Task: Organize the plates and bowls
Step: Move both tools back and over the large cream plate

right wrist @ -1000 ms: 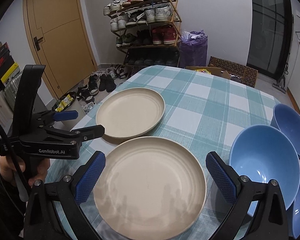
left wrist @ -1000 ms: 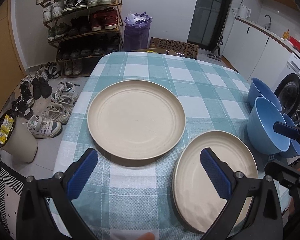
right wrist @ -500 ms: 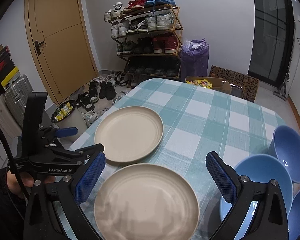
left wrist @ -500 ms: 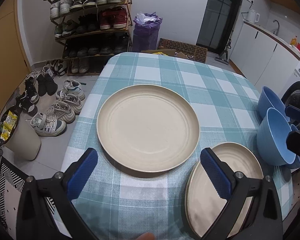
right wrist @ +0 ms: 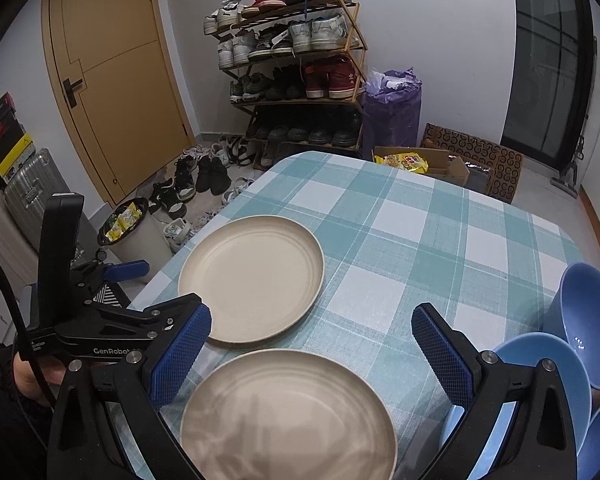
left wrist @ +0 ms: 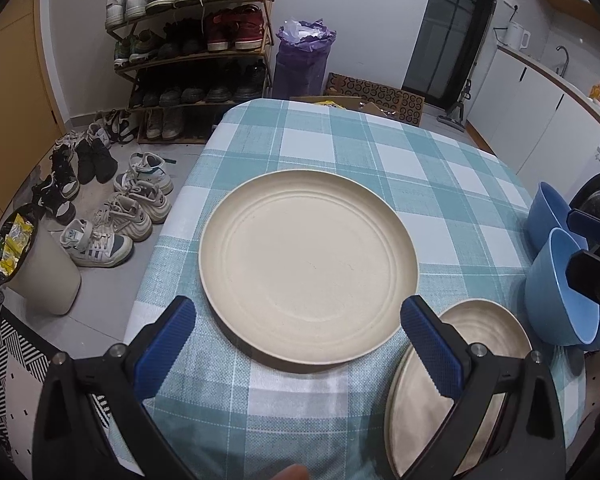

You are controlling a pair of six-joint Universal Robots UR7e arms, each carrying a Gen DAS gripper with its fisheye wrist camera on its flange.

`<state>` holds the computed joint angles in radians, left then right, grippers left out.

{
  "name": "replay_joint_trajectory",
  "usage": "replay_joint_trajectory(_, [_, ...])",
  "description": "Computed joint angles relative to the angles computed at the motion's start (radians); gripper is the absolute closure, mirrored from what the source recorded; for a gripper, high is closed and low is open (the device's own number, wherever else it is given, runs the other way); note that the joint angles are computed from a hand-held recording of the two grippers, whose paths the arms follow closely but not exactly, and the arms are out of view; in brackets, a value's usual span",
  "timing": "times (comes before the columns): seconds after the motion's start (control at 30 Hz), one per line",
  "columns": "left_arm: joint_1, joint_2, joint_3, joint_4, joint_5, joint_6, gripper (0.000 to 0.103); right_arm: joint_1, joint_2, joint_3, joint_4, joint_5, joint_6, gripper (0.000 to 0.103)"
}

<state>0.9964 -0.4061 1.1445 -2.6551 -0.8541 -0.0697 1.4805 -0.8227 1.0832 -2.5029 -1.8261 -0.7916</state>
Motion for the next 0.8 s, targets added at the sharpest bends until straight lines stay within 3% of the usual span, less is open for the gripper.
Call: replay_joint_trajectory(0.8, [0.046, 0.015, -0.046, 0.068, 0.034, -0.019, 0.0, 0.013, 0.158, -0.193, 0.119, -0.098, 0.031, 0.001])
